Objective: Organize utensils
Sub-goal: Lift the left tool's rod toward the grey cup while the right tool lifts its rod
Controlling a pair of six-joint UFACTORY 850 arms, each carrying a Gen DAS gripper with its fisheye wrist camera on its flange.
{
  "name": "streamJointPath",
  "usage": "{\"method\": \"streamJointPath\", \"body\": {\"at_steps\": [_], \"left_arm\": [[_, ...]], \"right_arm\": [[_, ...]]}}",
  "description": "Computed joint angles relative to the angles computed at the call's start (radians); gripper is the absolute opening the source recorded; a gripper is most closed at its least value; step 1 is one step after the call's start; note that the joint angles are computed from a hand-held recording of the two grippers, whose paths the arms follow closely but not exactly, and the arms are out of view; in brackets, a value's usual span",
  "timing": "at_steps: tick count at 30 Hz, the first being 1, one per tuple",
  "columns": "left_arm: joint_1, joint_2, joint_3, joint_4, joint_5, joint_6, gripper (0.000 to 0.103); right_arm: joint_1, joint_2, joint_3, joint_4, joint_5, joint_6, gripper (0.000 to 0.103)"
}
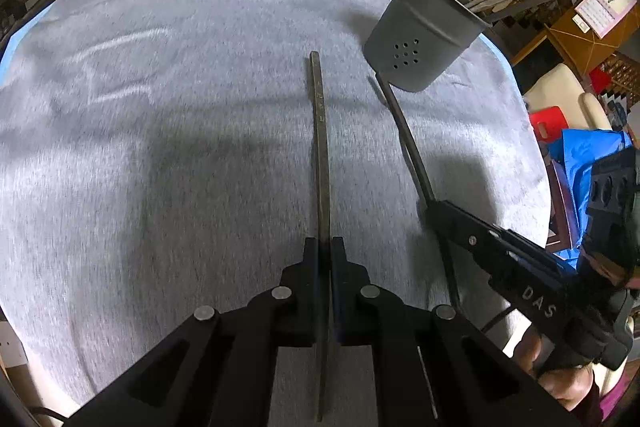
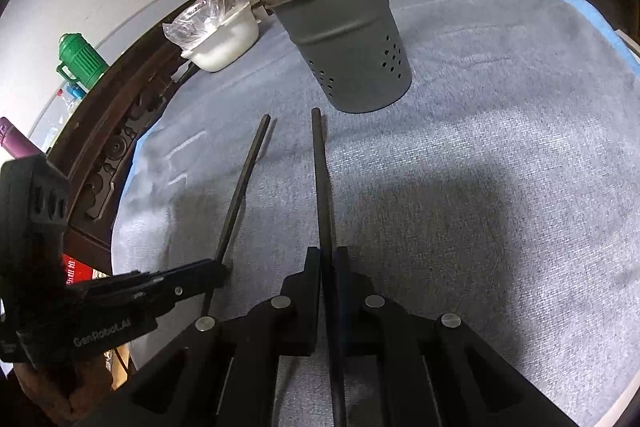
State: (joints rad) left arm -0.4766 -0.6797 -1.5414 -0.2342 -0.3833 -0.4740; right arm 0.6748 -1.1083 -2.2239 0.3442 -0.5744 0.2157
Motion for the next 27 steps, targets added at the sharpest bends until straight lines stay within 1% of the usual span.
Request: {"method": "streamJointPath", "body": {"at_steps": [3,8,11,14,18,20,23,24,26,27], "left_arm": [[-0.002,0.025,0.040,-0.037,0.012,0.026,0.006],[-0.010,0.071,0.110,-0.097,0.026,0.067,0.006],[-0.011,0.076,0.117,-0.123,0.013,0.083,0.006],[-0.008,0.087,0.127,-0.092,0.000,0.055,0.006],[0.008,0.088,0.111,-0.072,-0.007,0.029,0.007],[0.014,0.086,0.101,-0.054,-0.007,0.018,0.008],[0.023,0.076,0.079,-0.054,-0.012,0.023,0.008],[0.028,0.070,0.070,-0.065,-0.017,0.037,0.008],[0.033,0.057,0.051,-0.089,-0.024,0.060,0.008],[0.034,0.051,0.045,-0.099,-0.026,0.071,0.008]], "right_arm": [[-0.002,-0.002,-0.002,0.042,-0.013,-0.023,0.007],[0.001,0.000,-0.002,0.055,-0.029,-0.033,0.007],[0.001,-0.002,-0.009,0.064,-0.049,-0.042,0.008],[-0.003,-0.018,-0.041,0.075,-0.088,-0.042,0.009],[-0.015,-0.063,-0.126,0.087,-0.157,-0.019,0.010],[-0.019,-0.076,-0.153,0.088,-0.165,-0.015,0.011],[-0.020,-0.101,-0.207,0.061,-0.173,0.008,0.017],[-0.020,-0.118,-0.242,0.044,-0.180,0.024,0.021],[-0.021,-0.160,-0.319,0.023,-0.209,0.049,0.025],[-0.022,-0.191,-0.376,0.017,-0.229,0.059,0.025]]}}
